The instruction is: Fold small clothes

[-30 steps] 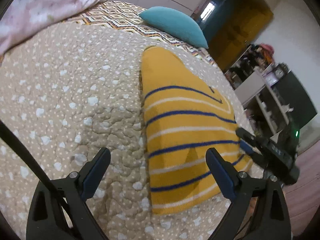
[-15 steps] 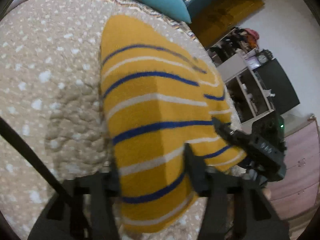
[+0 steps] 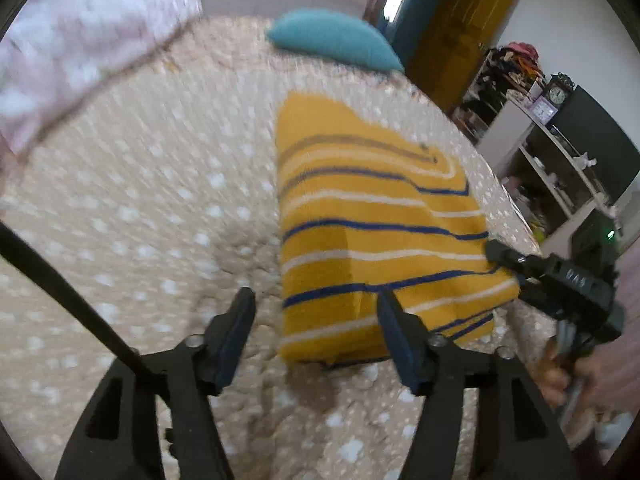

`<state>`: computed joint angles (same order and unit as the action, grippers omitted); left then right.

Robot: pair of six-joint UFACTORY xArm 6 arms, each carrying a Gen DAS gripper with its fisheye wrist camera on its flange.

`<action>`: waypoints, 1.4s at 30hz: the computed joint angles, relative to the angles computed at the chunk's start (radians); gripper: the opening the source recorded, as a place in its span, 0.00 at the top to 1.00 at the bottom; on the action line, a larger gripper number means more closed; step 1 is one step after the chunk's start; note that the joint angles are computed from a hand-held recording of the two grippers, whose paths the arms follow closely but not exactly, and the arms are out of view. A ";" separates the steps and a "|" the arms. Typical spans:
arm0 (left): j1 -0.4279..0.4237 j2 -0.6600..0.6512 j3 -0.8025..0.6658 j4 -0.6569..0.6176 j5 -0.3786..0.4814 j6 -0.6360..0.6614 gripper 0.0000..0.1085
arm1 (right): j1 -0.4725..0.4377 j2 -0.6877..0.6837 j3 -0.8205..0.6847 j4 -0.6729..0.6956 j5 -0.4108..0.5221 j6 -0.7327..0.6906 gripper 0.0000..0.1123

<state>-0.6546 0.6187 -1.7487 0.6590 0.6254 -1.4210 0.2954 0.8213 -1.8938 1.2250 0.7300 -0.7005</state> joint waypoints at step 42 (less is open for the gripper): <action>-0.285 -0.275 0.194 0.482 0.526 -0.509 0.06 | 0.083 -0.184 0.305 0.044 -0.135 -0.218 0.69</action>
<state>-0.9394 0.3434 -1.5543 1.1412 1.1510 -1.9303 0.3782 0.6372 -1.5884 1.2691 0.5947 -0.9185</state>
